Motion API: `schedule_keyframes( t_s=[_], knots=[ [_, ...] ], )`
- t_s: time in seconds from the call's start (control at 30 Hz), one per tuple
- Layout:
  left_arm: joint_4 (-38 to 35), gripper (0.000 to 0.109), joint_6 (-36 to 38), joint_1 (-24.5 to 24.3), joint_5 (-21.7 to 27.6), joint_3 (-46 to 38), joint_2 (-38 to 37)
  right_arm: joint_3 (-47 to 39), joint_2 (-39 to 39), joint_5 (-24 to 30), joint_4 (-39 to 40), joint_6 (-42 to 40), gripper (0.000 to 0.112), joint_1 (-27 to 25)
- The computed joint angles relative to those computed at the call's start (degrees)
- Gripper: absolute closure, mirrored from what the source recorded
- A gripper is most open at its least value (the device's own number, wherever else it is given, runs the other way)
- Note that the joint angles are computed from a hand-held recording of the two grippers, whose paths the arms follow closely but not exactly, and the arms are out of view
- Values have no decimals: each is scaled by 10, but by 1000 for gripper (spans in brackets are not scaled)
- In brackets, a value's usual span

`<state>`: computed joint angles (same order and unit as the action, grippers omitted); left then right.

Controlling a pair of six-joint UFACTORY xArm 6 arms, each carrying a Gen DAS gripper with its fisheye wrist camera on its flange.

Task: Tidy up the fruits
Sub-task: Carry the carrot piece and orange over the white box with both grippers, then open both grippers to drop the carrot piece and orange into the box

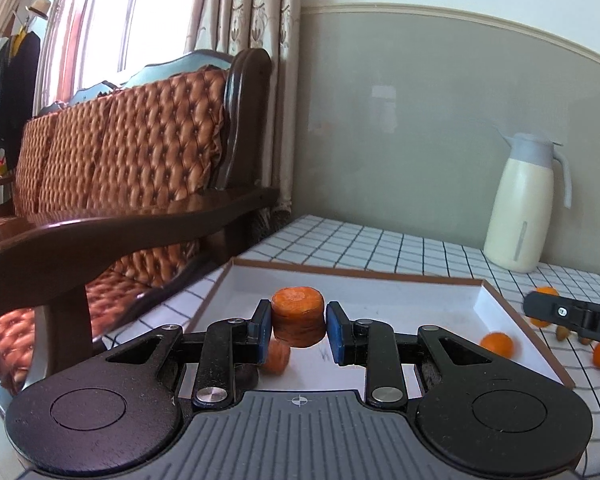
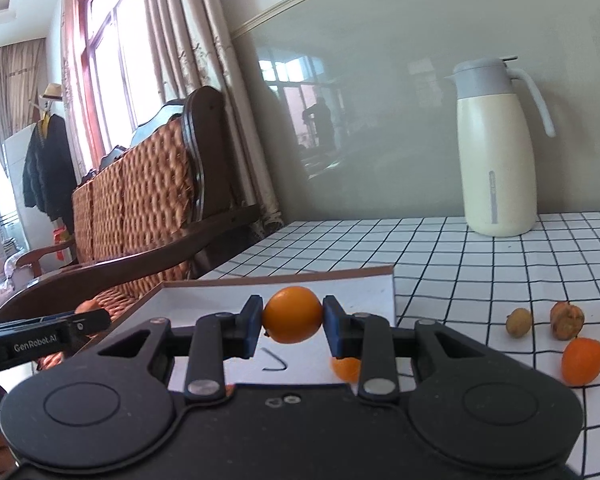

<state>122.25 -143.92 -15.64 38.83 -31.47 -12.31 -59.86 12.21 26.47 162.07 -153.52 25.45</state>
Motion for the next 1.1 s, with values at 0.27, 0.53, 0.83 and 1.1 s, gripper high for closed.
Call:
schedule_keyframes(
  t_s=[0.27, 0.53, 0.83, 1.1],
  knots=[
    [11, 79, -9, 20, 2, -30, 30, -34, 23, -9, 31, -17, 88, -9],
    [11, 79, -16, 34, 0, -58, 61, -75, 49, -30, 63, -67, 88, -3],
    [12, 79, -12, 49, -15, -89, 92, -127, 81, -65, 56, -68, 88, -1],
    [2, 79, 3, 64, -39, -125, 126, -186, 121, -106, 55, -70, 85, 0]
  ],
)
